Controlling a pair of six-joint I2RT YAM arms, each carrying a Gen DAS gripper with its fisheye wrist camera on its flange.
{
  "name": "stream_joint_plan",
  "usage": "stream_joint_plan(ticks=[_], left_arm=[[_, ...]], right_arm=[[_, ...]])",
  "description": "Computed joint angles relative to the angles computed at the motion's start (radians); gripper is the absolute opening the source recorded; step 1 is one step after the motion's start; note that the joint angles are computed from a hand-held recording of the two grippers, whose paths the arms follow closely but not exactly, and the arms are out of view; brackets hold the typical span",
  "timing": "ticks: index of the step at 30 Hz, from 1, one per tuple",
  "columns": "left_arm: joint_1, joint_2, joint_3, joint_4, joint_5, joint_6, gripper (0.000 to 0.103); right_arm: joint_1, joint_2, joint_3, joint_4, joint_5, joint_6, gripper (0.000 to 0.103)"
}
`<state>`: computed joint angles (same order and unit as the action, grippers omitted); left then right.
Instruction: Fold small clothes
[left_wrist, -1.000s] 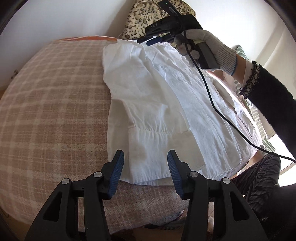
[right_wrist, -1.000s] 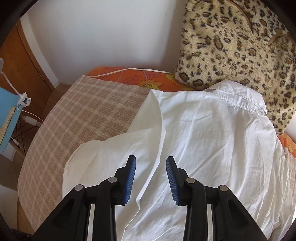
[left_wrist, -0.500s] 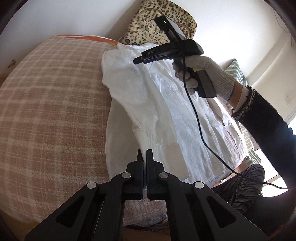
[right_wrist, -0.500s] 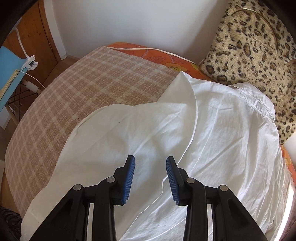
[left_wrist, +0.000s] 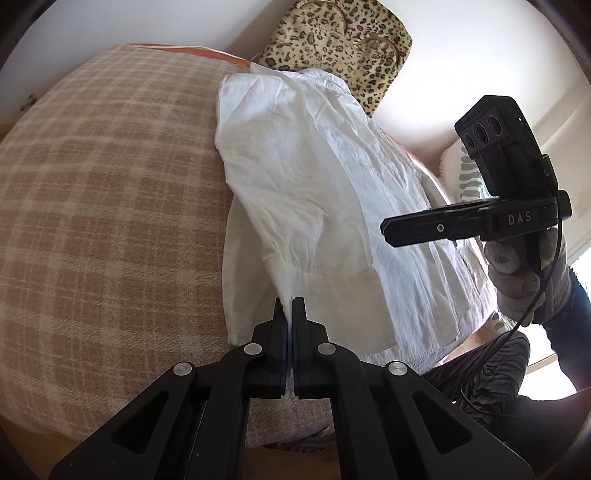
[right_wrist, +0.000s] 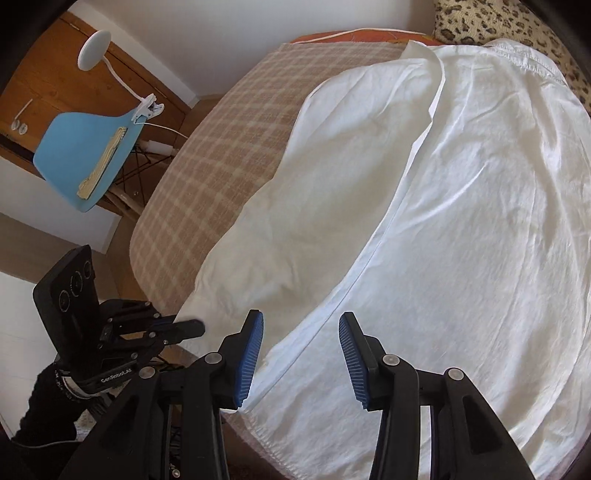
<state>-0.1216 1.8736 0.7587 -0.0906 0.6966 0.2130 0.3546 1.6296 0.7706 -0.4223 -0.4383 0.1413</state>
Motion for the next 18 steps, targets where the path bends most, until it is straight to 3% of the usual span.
stream_joint_plan(ticks=[3, 6, 8, 11, 14, 18], left_arm=[[-0.006, -0.011, -0.012, 0.014, 0.001, -0.007, 0.0], [-0.016, -0.019, -0.021, 0.038, -0.003, -0.01, 0.0], [-0.013, -0.025, -0.026, 0.041, 0.002, -0.003, 0.0], [0.007, -0.046, -0.04, 0.043, 0.022, 0.009, 0.0], [0.012, -0.039, -0.029, 0.035, 0.007, 0.014, 0.0], [-0.019, -0.003, -0.019, 0.023, -0.086, 0.027, 0.0]], right_arm=[[0.065, 0.016, -0.046, 0.025, -0.055, 0.056, 0.046], [0.135, 0.072, -0.051, 0.05, -0.023, 0.113, 0.041], [0.135, 0.104, -0.053, 0.069, -0.059, 0.127, 0.021], [0.098, 0.079, -0.124, 0.19, -0.197, 0.163, 0.005], [0.054, 0.023, -0.246, 0.408, -0.306, 0.249, 0.003], [0.068, 0.117, -0.27, 0.454, -0.257, 0.277, 0.003]])
